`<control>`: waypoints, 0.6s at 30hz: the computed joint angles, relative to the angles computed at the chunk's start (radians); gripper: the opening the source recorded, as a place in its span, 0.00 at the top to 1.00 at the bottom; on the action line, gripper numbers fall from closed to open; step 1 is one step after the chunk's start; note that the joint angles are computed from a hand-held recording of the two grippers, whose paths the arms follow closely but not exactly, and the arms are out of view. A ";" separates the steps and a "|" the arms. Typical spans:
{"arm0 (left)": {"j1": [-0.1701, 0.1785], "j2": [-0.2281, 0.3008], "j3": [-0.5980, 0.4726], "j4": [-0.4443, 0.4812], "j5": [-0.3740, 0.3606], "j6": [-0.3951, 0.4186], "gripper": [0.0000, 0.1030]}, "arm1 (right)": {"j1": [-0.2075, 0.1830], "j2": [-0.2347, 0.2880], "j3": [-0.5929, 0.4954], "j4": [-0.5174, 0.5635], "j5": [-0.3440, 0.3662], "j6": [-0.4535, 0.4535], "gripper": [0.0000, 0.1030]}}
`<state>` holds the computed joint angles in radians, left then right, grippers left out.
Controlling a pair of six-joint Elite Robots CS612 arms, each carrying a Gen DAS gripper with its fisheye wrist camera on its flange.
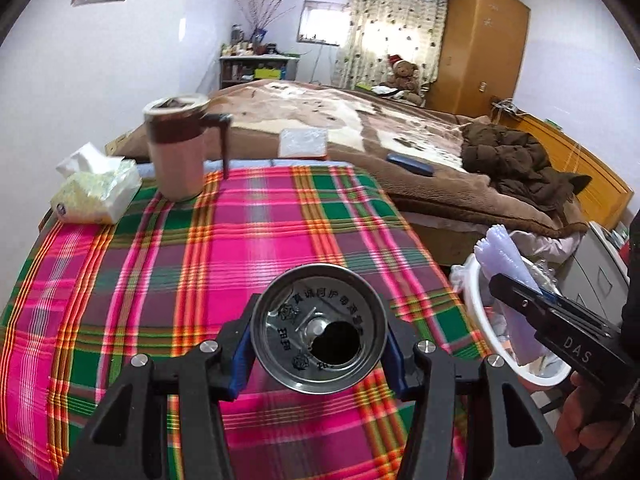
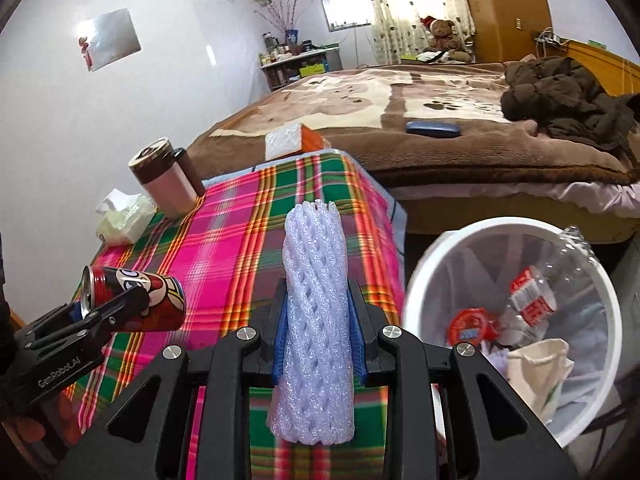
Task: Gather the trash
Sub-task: 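Carry the foam sleeve and red can over the bin with both grippers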
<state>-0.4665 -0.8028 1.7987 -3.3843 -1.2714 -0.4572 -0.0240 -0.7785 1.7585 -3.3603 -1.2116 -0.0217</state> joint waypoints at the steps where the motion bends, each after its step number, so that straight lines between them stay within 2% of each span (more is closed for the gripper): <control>1: -0.004 0.001 -0.003 -0.004 -0.004 0.009 0.47 | -0.004 -0.003 0.006 -0.009 -0.007 0.000 0.74; 11: -0.049 0.029 -0.072 -0.015 -0.079 0.097 0.47 | -0.060 -0.024 0.052 -0.062 -0.083 0.042 0.74; 18: -0.075 0.061 -0.144 0.022 -0.154 0.141 0.47 | -0.093 -0.027 0.060 -0.054 -0.137 0.062 0.74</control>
